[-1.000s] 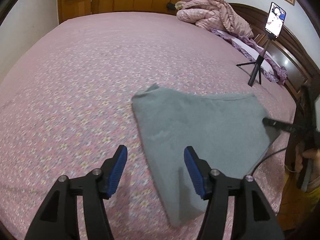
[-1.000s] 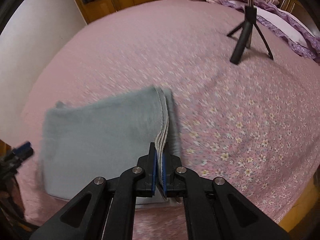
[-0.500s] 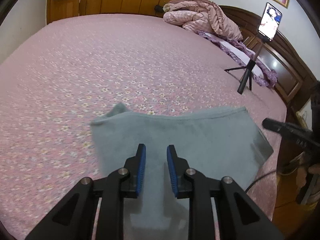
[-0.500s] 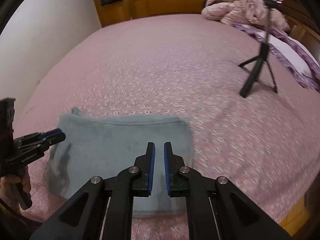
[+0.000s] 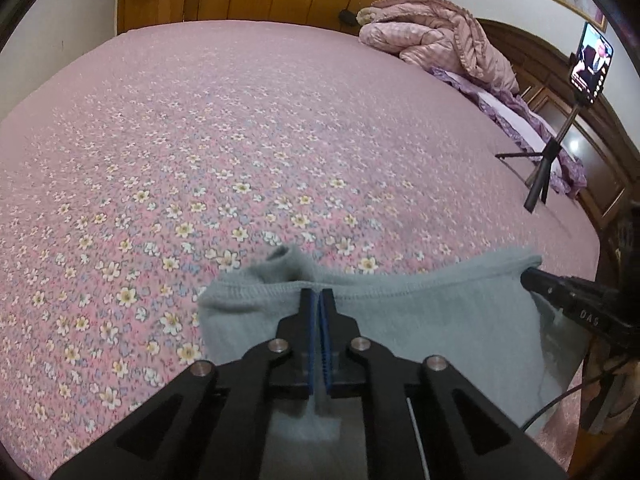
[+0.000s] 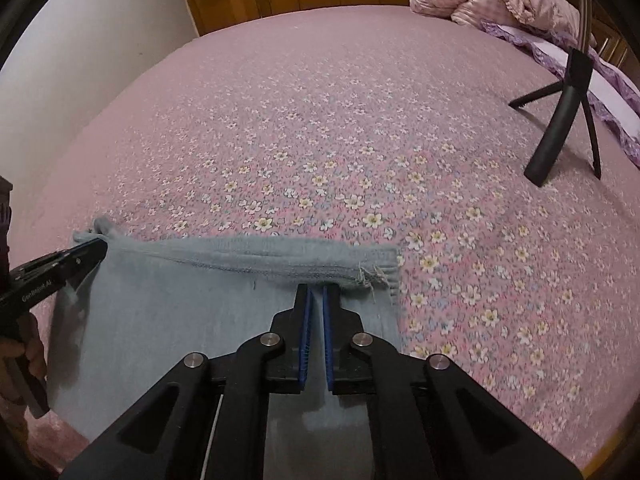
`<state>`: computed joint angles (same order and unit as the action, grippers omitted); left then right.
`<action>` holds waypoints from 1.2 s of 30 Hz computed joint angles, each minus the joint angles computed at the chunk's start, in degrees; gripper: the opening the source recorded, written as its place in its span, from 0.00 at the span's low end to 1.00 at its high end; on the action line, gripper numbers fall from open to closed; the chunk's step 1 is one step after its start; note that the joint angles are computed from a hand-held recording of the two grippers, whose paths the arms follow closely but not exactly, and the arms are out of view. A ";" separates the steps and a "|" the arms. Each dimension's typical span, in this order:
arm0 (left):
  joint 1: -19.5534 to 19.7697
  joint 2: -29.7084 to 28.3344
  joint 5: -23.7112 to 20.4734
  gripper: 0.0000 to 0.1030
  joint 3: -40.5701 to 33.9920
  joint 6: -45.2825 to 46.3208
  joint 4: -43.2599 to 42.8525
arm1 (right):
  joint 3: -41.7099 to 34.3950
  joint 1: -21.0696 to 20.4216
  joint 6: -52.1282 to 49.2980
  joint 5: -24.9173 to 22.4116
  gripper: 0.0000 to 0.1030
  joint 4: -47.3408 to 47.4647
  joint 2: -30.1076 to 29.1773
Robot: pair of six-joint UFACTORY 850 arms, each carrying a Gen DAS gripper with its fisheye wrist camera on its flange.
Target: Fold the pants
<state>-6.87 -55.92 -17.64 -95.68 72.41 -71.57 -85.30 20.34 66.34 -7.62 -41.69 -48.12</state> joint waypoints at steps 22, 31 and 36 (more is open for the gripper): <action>1.79 13.74 -3.84 0.36 19.58 6.61 -1.94 | 12.78 3.65 22.57 -2.14 0.21 -20.62 10.74; 1.41 17.09 0.13 0.37 26.23 16.69 -9.08 | 17.32 4.55 24.90 -2.39 0.21 -22.31 11.62; 2.12 18.45 -0.66 0.38 28.53 16.82 -9.38 | 18.91 4.64 26.60 -1.02 0.25 -23.63 11.88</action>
<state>-4.76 -37.47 -18.30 -67.15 89.23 -80.95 -66.38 24.98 92.94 -8.64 -65.32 -36.24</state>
